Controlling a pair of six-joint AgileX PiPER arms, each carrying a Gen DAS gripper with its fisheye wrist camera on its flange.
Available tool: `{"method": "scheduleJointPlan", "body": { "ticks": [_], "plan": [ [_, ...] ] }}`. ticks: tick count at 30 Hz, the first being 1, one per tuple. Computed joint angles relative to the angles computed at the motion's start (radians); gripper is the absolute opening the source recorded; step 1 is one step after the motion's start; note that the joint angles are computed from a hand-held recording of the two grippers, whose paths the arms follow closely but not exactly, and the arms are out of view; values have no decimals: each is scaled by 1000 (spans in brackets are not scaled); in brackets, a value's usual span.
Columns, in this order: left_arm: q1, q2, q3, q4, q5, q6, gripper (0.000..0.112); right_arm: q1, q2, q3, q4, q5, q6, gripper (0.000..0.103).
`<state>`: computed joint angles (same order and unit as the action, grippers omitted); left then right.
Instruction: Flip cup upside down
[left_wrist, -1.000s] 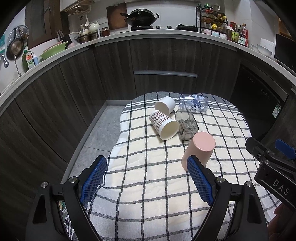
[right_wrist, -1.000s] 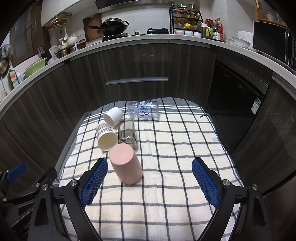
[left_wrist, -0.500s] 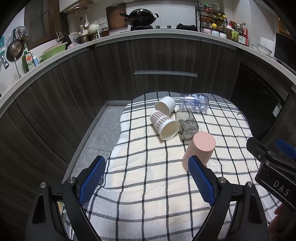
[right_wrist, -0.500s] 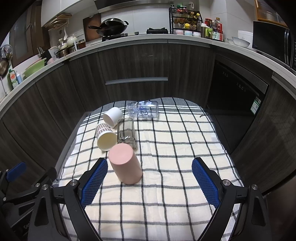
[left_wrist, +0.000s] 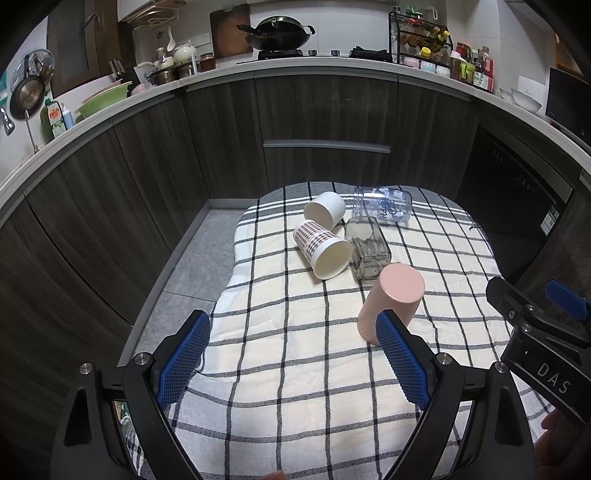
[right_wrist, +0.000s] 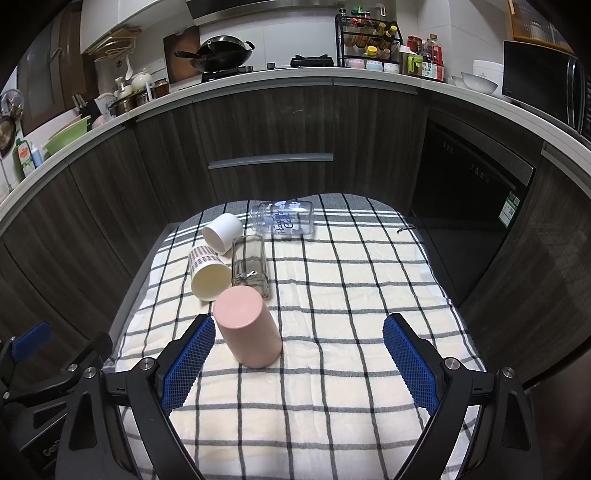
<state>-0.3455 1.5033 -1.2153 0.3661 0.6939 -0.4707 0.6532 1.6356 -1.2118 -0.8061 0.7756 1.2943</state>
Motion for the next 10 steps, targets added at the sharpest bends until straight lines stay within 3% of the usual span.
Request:
{"method": "scheduleJointPlan", "body": {
  "ticks": [10],
  "plan": [
    [-13,-4,3,36,-7,-30,95,-5,8,1,6,-9,2,92]
  ]
}}
